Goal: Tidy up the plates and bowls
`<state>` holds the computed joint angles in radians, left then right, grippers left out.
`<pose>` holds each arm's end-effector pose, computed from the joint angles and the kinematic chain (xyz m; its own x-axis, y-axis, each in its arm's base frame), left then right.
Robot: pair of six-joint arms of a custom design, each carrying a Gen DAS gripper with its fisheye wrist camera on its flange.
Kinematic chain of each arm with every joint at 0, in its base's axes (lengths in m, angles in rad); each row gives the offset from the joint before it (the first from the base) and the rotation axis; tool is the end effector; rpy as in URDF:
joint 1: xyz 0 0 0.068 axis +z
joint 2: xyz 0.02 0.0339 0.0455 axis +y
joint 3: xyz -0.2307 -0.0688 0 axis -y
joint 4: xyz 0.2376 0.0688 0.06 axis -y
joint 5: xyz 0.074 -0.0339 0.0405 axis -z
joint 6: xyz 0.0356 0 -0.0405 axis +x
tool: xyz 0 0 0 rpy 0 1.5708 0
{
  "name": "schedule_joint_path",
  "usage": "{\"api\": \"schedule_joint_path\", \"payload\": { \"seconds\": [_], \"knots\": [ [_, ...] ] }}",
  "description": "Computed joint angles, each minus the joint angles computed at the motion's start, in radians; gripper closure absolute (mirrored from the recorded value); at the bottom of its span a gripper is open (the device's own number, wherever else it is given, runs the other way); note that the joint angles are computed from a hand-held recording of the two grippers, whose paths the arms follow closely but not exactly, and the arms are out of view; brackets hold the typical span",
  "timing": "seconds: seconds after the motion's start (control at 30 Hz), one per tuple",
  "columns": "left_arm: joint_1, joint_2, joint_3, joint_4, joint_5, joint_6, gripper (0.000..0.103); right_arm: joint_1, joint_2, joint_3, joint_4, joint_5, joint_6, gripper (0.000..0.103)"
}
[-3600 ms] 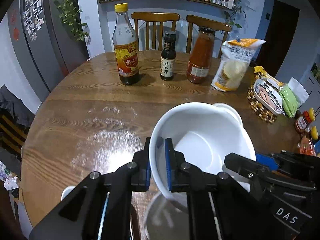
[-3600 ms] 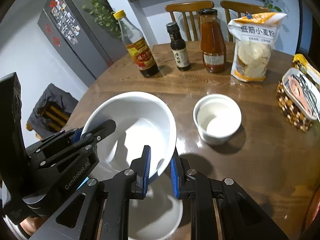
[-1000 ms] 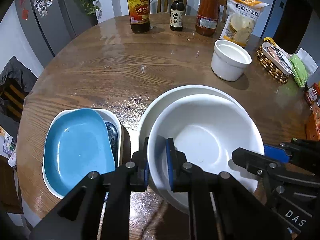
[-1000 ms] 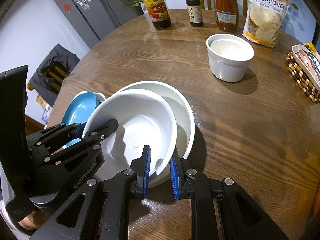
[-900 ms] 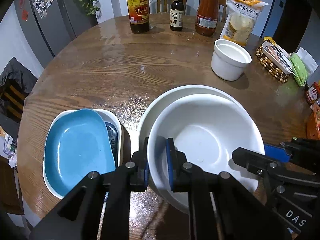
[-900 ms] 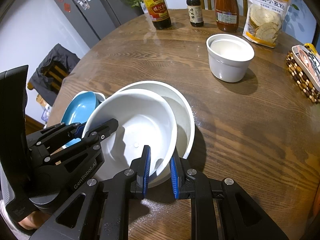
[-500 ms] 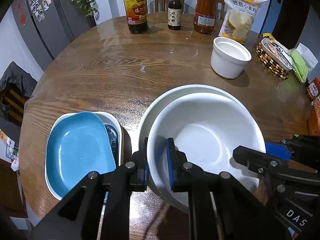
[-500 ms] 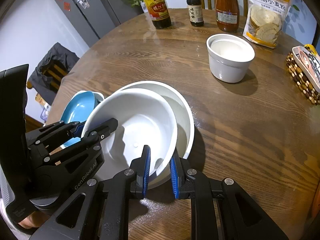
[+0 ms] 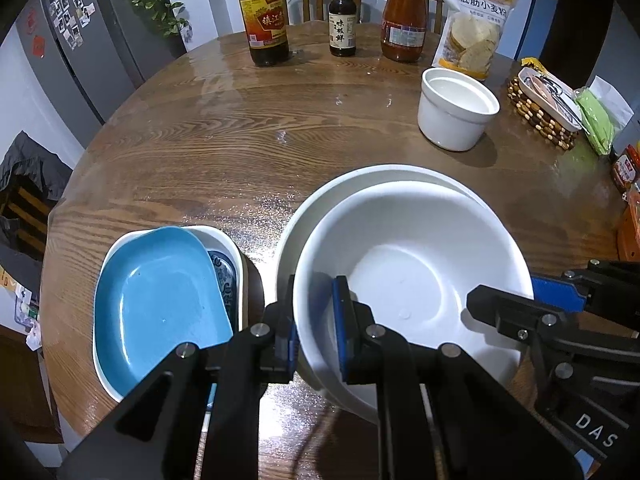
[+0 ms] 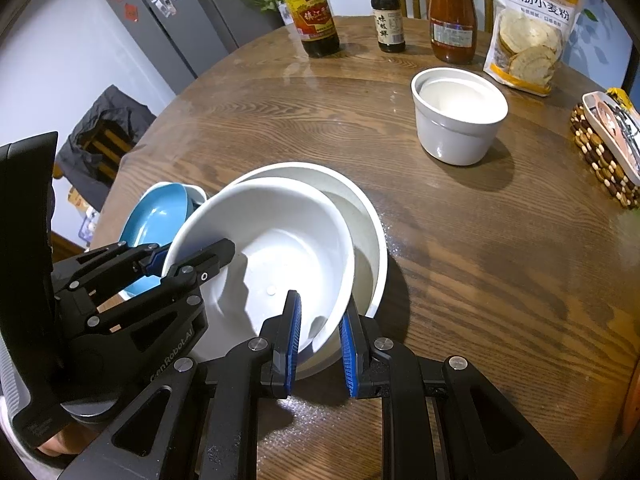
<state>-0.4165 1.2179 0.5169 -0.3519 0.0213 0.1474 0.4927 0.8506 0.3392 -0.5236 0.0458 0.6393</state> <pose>0.1961 -0.0876 0.1274 -0.7251 0.4814 -0.4924 0.5263 0.8485 0.0544 0.1420 0.0744 0.1287 -0.8776 0.2053 -0.4332 0.0893 0.9579 0.2730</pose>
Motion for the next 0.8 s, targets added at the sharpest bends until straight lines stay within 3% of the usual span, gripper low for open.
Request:
{"api": "schedule_joint_path", "payload": {
  "seconds": [0.8],
  "knots": [
    [-0.033,0.009,-0.002,0.003,-0.034,0.034,0.084,0.023,0.006,0.018,-0.028,0.029,0.017,0.082]
  ]
}}
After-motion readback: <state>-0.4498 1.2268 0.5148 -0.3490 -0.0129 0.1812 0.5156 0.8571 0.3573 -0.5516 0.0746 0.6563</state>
